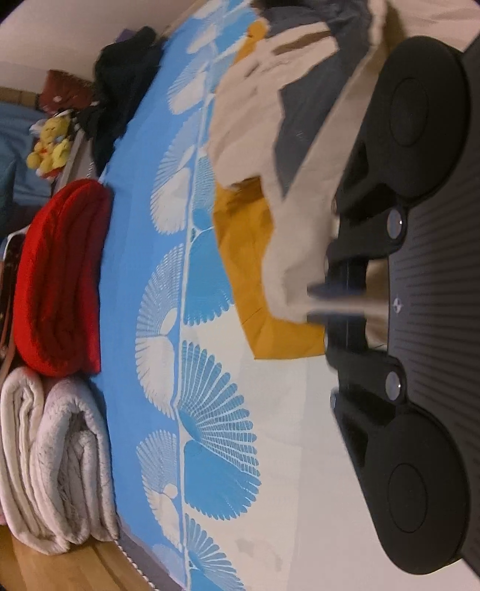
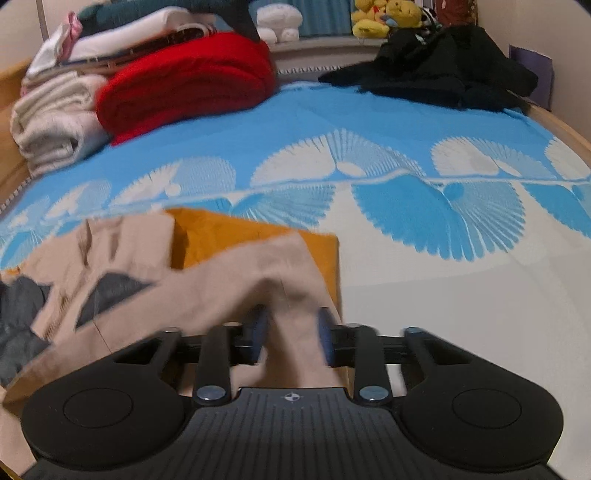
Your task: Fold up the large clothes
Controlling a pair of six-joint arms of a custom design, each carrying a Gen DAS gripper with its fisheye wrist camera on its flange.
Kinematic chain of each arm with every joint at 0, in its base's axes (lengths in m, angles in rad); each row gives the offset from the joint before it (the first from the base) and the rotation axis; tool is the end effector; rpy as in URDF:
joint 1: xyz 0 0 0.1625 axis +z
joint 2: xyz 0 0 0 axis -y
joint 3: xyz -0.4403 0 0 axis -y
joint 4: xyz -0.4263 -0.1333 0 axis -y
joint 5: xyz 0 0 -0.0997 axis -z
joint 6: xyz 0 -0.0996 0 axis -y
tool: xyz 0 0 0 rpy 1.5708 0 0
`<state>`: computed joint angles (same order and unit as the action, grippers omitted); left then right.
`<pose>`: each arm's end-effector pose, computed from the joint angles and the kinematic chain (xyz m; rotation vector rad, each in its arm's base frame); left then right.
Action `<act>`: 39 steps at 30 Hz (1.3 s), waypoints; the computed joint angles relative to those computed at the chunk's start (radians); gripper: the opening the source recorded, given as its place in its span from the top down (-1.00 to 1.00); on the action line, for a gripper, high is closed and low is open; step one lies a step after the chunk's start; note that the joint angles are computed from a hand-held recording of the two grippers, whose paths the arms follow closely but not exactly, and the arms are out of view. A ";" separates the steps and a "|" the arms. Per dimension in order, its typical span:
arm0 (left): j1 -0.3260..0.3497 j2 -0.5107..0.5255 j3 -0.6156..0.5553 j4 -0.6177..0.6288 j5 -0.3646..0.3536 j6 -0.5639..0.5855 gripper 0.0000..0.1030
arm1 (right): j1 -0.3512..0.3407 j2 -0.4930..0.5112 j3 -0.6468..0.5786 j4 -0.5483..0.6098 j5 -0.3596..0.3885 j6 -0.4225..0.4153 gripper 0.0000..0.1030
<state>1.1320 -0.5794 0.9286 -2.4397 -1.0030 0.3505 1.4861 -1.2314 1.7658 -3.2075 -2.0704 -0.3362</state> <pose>-0.2120 -0.8916 0.2343 0.7864 2.3953 -0.7000 0.0314 -0.6414 0.4100 -0.0657 -2.2039 1.1933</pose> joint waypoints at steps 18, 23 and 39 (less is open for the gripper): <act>0.030 0.037 -0.117 0.207 -0.061 -0.195 0.28 | -0.078 -0.049 -0.030 0.121 0.143 0.232 -0.02; 0.028 0.038 -0.111 0.199 -0.051 -0.198 0.28 | -0.078 -0.058 -0.023 0.145 0.174 0.222 -0.02; 0.018 0.110 -0.200 0.163 0.085 -0.225 0.97 | -0.047 0.057 -0.103 -0.022 0.027 0.263 1.00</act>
